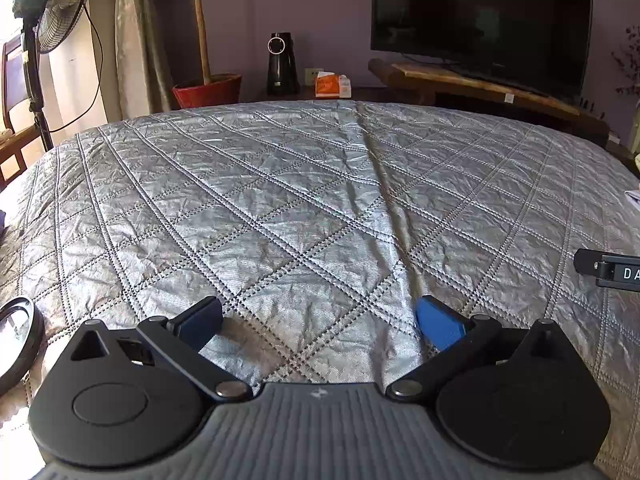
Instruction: Fold clothes
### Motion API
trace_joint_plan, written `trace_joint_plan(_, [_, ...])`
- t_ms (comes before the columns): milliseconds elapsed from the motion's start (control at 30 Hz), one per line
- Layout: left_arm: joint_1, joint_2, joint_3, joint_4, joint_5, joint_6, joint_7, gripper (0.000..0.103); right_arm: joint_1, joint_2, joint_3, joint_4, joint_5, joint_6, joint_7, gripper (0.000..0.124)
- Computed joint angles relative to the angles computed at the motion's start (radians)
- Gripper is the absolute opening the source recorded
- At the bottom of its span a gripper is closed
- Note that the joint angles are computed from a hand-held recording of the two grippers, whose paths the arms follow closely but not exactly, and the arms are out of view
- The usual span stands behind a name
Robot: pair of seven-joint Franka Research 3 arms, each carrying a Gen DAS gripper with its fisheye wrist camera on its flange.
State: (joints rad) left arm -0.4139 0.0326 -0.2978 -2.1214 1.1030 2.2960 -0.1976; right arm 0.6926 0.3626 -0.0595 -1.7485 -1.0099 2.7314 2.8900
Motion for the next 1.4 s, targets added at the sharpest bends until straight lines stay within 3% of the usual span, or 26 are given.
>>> trace_joint_plan(1400, [-0.002, 0.011, 0.005, 0.01, 0.01, -0.008, 0.005, 0.103, 0.0, 0.0, -0.001, -0.001, 0.002, 0.003, -0.003, 0.103])
